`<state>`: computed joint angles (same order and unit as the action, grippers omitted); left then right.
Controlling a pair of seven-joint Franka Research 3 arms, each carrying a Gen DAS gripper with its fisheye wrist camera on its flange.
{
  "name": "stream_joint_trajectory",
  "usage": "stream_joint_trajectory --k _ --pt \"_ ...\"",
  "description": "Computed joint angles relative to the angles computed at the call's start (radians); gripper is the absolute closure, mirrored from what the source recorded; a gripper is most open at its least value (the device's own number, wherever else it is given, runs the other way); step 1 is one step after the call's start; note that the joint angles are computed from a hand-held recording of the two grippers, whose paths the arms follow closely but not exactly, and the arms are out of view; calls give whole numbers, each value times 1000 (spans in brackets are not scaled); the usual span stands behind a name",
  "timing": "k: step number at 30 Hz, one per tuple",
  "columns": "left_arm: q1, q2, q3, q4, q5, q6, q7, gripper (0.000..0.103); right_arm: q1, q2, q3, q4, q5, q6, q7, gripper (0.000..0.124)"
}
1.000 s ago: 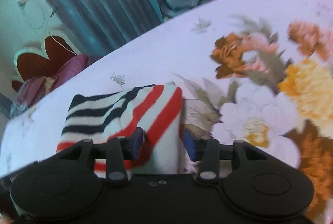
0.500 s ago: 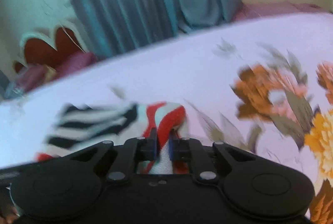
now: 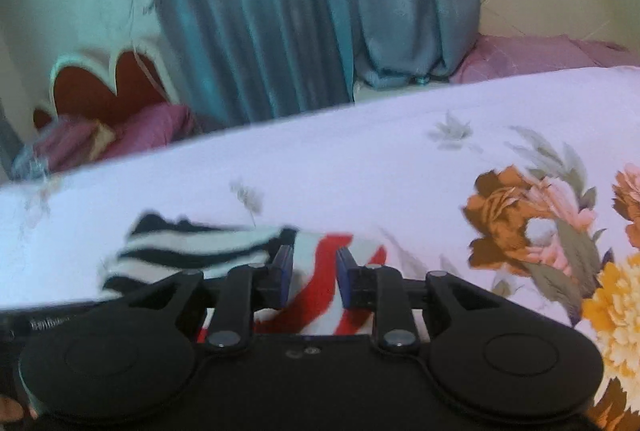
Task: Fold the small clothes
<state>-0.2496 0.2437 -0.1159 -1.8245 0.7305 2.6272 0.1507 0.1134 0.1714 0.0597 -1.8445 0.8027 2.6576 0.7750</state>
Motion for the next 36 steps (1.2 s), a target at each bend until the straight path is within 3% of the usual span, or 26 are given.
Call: stream_joint_trajectory --k 2,5,9,14,23,31,36 --pt "3 -4 2 -11 3 16 -5 11 20 27 -18 5 -102 18 80 108" --pt "-5 -13 -4 -4 3 -19 3 11 2 26 -10 -1 -91 14 92 110" --pt "-7 -52 -19 -33 5 -21 24 11 -18 -44 6 -59 10 9 2 98" --pt "-11 -91 -40 -70 6 -29 30 11 4 -142 -15 -156 79 3 -113 99" --pt "-16 -124 -61 -117 7 -33 28 11 43 -193 -47 -253 -22 68 -49 103" --pt "0 -236 -90 -236 -17 35 19 11 64 -353 -87 -387 42 61 -117 102" --pt "3 -290 -117 -328 -55 75 44 11 80 -461 -100 -509 16 109 -101 103"
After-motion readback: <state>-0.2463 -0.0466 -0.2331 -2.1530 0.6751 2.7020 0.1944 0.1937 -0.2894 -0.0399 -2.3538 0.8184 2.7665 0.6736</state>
